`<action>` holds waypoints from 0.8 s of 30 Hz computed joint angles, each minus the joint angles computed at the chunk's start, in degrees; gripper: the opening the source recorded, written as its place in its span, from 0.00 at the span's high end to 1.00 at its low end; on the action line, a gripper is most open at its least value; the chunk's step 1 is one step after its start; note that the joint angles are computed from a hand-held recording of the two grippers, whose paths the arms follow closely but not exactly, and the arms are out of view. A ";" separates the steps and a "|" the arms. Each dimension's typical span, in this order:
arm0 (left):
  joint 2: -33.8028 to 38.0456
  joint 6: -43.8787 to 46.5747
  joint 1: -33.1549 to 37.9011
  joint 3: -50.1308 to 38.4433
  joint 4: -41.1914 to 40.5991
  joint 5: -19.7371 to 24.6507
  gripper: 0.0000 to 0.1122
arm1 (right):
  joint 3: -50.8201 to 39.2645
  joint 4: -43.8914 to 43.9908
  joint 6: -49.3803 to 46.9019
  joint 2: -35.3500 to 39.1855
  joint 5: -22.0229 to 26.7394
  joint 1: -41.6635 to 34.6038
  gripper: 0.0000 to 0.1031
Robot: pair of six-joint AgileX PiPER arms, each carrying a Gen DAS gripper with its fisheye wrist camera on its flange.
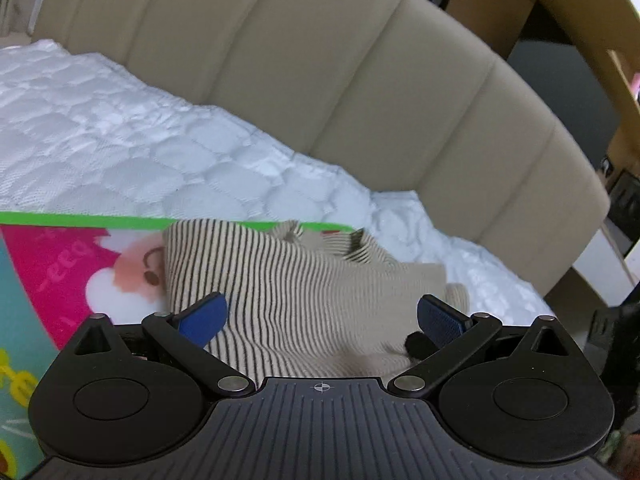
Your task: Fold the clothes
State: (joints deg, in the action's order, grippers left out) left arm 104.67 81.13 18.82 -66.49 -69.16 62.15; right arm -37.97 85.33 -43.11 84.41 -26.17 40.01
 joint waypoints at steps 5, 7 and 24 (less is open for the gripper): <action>-0.82 -1.08 -1.28 0.65 1.71 -5.26 0.08 | 3.63 -9.62 11.07 -3.45 -1.84 0.41 0.00; -1.33 -3.36 -2.03 0.83 3.92 -8.45 0.08 | 4.45 -9.23 12.27 -4.46 -5.40 1.54 0.00; -0.05 -5.23 2.86 -1.35 -2.48 1.67 0.08 | -0.25 4.38 -6.54 -3.57 -21.69 9.42 0.12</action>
State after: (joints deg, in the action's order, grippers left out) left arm 104.62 75.90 21.68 -67.84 -71.65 63.82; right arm -38.21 89.72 -49.65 80.84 -47.86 49.43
